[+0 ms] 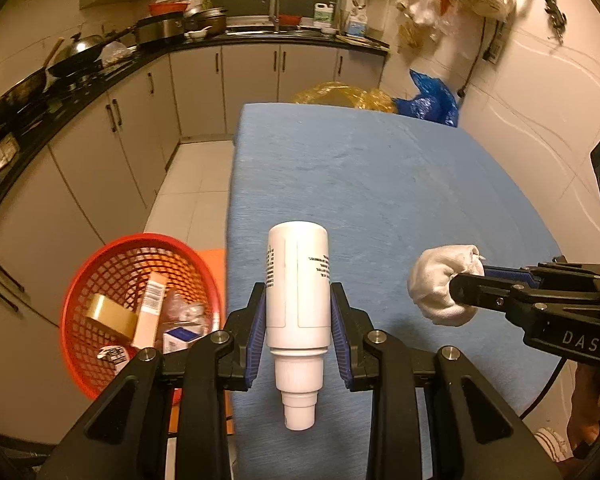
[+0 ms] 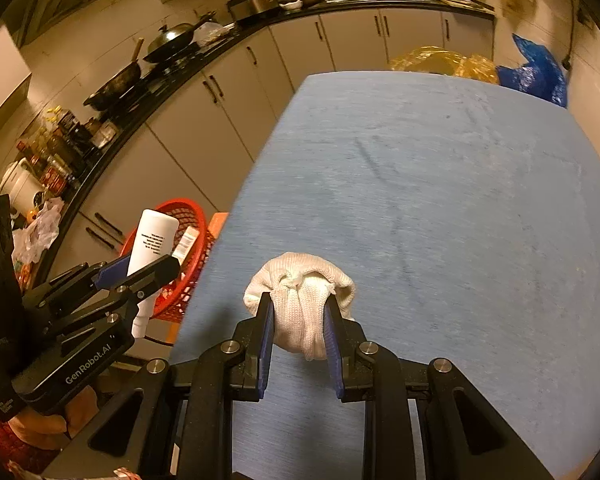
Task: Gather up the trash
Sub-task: 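Carry the spray bottle with the left tool while the right tool carries the tissue ball over the basket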
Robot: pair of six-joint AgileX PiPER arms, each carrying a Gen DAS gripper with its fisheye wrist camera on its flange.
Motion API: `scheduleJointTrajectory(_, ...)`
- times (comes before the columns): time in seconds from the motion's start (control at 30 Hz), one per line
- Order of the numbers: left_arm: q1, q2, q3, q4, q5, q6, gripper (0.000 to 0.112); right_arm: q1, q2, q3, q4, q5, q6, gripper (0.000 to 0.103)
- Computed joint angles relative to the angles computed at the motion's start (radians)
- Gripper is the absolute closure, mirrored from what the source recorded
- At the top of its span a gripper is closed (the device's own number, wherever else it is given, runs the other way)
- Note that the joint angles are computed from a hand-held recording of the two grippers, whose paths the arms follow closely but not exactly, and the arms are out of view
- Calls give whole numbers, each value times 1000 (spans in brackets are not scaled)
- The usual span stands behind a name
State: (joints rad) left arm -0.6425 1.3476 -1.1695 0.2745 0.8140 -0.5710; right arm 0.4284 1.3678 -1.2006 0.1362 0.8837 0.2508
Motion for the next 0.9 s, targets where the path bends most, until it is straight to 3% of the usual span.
scheduleJointTrajectory(0.47, 174, -136, 86, -42, 17, 63, 83, 114, 115, -114, -21, -4, 25, 78)
scheduleJointTrajectory(0.9, 455, -235, 159, -149, 22, 216, 83, 177, 261, -319, -6, 26, -1, 78)
